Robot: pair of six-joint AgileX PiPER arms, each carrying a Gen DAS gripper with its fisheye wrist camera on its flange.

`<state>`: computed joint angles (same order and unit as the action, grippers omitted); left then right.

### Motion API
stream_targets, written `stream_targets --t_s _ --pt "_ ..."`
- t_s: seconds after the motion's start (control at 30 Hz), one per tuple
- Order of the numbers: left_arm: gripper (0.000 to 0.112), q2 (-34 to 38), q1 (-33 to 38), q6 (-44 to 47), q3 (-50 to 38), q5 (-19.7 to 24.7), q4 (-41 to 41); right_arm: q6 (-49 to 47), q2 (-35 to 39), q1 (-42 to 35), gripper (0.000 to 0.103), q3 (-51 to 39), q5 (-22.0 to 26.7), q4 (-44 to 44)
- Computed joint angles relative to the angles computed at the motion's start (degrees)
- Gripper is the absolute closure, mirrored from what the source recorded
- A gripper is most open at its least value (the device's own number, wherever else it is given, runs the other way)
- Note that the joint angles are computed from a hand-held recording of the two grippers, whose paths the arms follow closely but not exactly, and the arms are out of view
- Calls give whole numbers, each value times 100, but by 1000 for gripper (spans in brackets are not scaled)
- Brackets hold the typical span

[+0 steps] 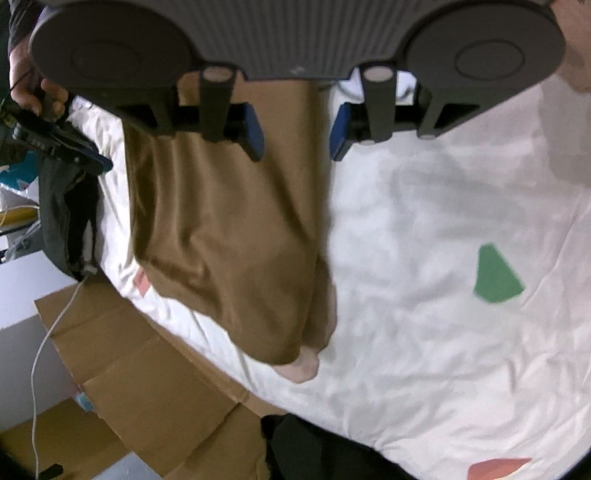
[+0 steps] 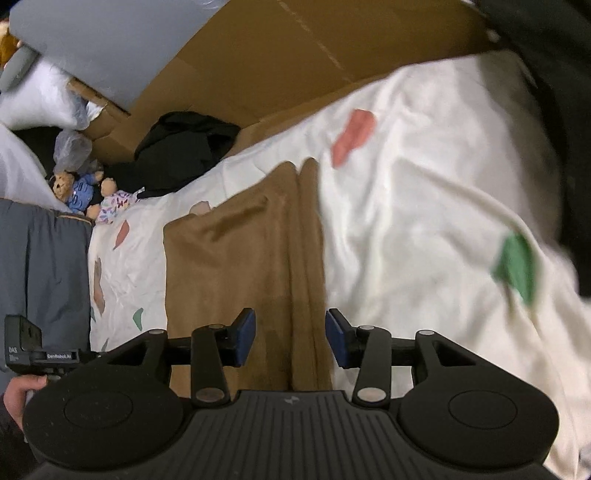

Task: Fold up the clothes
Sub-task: 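Open both grippers and move them to the shirt's folded edge, then grasp the shirt edge with the left gripper while the right gripper grasps beside it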

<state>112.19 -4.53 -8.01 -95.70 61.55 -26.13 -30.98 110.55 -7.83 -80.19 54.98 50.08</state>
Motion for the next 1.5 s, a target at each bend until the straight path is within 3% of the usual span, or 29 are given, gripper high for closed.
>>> stream_targets --t_s 0.43,1.0,1.5 --pt "65 1297 125 -29 -1592 24 47 625 1222 333 43 -1536 -205 -277" --pt "60 2162 258 721 -2458 83 -730 1591 2353 670 38 -3527 466 -1100" --pt "60 2822 222 732 -3068 203 -1140 1661 3123 635 37 -4470 993 -917"
